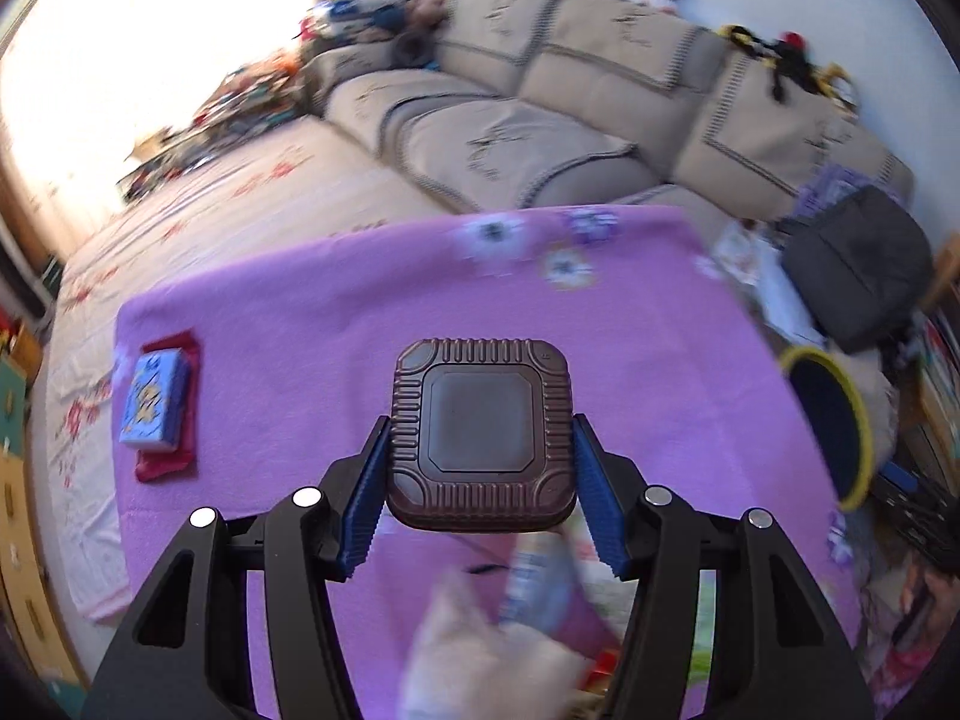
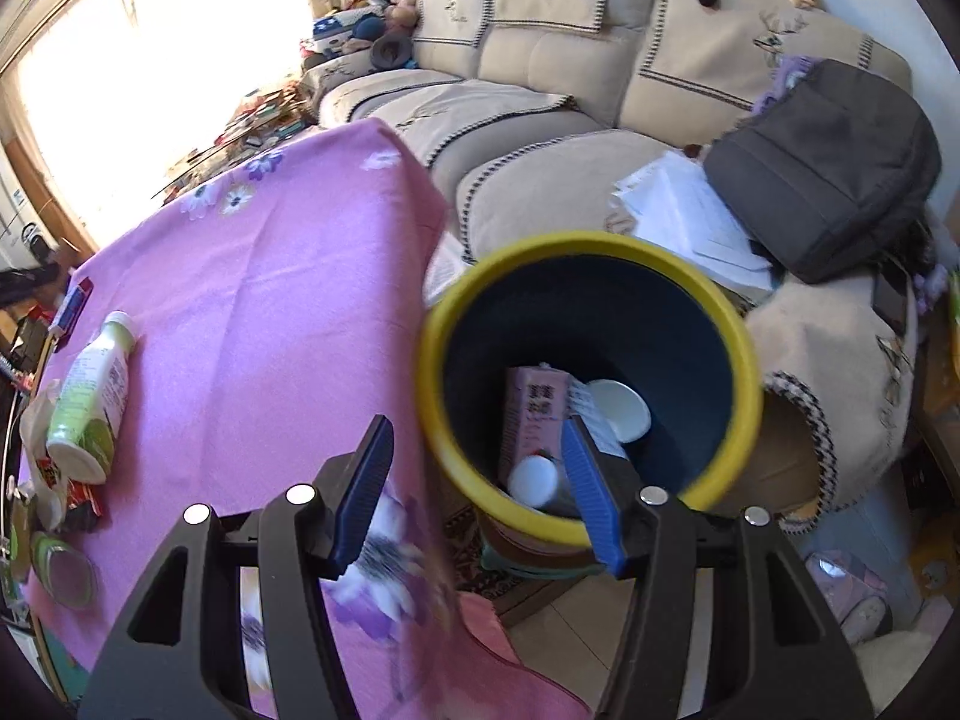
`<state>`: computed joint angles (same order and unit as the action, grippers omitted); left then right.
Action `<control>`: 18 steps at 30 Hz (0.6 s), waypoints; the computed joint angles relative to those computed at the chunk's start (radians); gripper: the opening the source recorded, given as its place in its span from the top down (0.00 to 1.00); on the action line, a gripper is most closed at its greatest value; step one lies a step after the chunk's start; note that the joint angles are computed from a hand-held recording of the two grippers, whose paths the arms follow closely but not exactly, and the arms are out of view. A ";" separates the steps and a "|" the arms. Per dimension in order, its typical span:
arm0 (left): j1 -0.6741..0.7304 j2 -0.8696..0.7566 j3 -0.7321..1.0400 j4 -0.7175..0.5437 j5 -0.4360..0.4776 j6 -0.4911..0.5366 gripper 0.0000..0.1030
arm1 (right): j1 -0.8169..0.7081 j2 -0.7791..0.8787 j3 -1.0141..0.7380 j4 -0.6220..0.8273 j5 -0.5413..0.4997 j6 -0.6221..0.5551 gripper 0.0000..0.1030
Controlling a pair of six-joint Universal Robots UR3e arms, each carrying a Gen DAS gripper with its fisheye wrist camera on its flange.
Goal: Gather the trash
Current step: 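Carry the brown box with the left gripper into the bin and release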
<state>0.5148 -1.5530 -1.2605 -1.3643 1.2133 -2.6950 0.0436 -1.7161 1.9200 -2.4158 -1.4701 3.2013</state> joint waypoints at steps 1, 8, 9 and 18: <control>-0.043 0.012 0.027 -0.035 -0.012 0.006 0.44 | -0.018 -0.027 0.025 0.000 0.003 -0.006 0.46; -0.432 -0.109 0.253 -0.095 0.032 -0.086 0.44 | -0.210 -0.238 0.193 0.037 0.072 -0.084 0.46; -0.491 -0.149 0.296 -0.092 0.049 -0.105 0.44 | -0.235 -0.261 0.207 0.046 0.083 -0.098 0.46; -0.880 -0.723 0.988 -0.271 0.203 -0.248 0.44 | -0.476 -0.454 0.325 0.152 0.206 -0.235 0.46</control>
